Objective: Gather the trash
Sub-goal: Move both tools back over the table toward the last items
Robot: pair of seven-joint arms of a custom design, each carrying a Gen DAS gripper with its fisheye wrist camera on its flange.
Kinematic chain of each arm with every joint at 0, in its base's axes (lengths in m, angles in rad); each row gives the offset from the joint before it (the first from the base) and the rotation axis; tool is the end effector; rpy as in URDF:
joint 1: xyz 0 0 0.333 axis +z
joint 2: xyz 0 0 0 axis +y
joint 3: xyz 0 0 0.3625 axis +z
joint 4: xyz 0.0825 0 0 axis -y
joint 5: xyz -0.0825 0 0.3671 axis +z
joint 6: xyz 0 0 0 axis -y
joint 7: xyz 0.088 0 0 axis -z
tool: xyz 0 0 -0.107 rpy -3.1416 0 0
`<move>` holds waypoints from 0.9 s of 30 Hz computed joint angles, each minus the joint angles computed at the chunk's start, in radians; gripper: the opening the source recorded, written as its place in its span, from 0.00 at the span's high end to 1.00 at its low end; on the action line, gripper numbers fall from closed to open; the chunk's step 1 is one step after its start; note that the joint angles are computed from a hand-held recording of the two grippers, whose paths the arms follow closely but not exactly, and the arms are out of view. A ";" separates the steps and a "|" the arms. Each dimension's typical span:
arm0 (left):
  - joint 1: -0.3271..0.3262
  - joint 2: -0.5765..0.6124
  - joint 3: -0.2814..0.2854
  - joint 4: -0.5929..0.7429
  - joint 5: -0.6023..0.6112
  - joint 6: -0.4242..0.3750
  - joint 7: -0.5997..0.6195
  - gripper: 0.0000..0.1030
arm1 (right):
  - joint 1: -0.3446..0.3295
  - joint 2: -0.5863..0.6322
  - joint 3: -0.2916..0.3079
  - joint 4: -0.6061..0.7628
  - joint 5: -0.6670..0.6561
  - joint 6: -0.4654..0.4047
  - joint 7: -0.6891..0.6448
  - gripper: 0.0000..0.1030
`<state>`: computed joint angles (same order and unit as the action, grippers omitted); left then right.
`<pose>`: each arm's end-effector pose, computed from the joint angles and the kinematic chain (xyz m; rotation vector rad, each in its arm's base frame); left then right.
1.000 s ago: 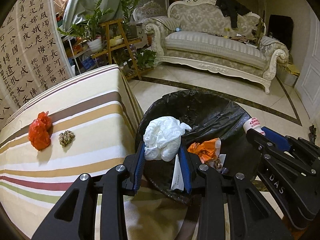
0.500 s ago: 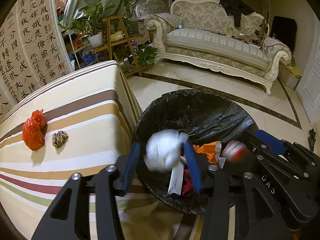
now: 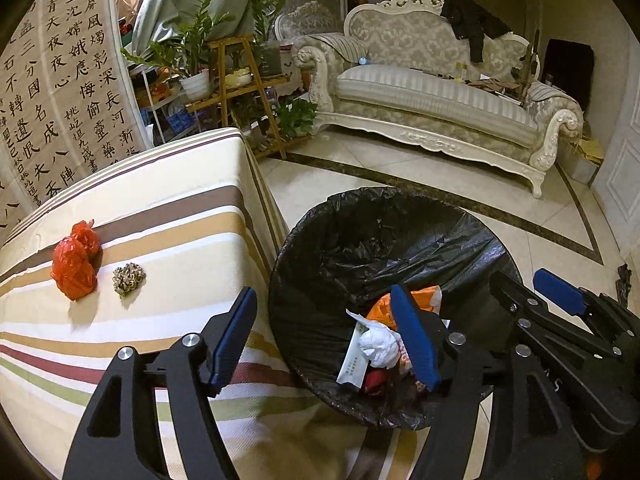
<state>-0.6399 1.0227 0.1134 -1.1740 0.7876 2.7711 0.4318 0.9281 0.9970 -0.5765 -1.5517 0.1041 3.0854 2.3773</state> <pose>0.6756 -0.4706 0.2507 -1.6546 1.8959 -0.7261 0.6696 0.3747 0.2346 -1.6037 1.8927 -0.6196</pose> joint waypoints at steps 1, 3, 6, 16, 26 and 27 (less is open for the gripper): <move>0.002 -0.003 0.000 -0.004 0.000 0.002 0.000 0.33 | 0.005 0.000 -0.005 -0.003 0.002 -0.001 0.004 0.50; -0.001 -0.014 0.007 -0.022 0.005 0.008 -0.011 0.32 | 0.009 -0.002 -0.009 -0.007 0.003 -0.002 0.008 0.48; -0.008 -0.035 0.025 -0.057 0.024 0.022 -0.043 0.30 | 0.011 -0.004 -0.006 -0.007 0.006 -0.004 0.015 0.43; -0.012 -0.121 0.072 -0.202 0.126 0.057 -0.186 0.28 | 0.023 -0.005 0.006 0.024 -0.018 -0.020 0.010 0.33; 0.022 -0.213 0.087 -0.351 0.281 0.044 -0.378 0.26 | 0.033 0.023 0.011 0.128 -0.115 -0.082 0.044 0.23; 0.028 -0.220 0.084 -0.362 0.297 0.042 -0.394 0.26 | 0.029 0.026 0.018 0.140 -0.124 -0.087 0.047 0.23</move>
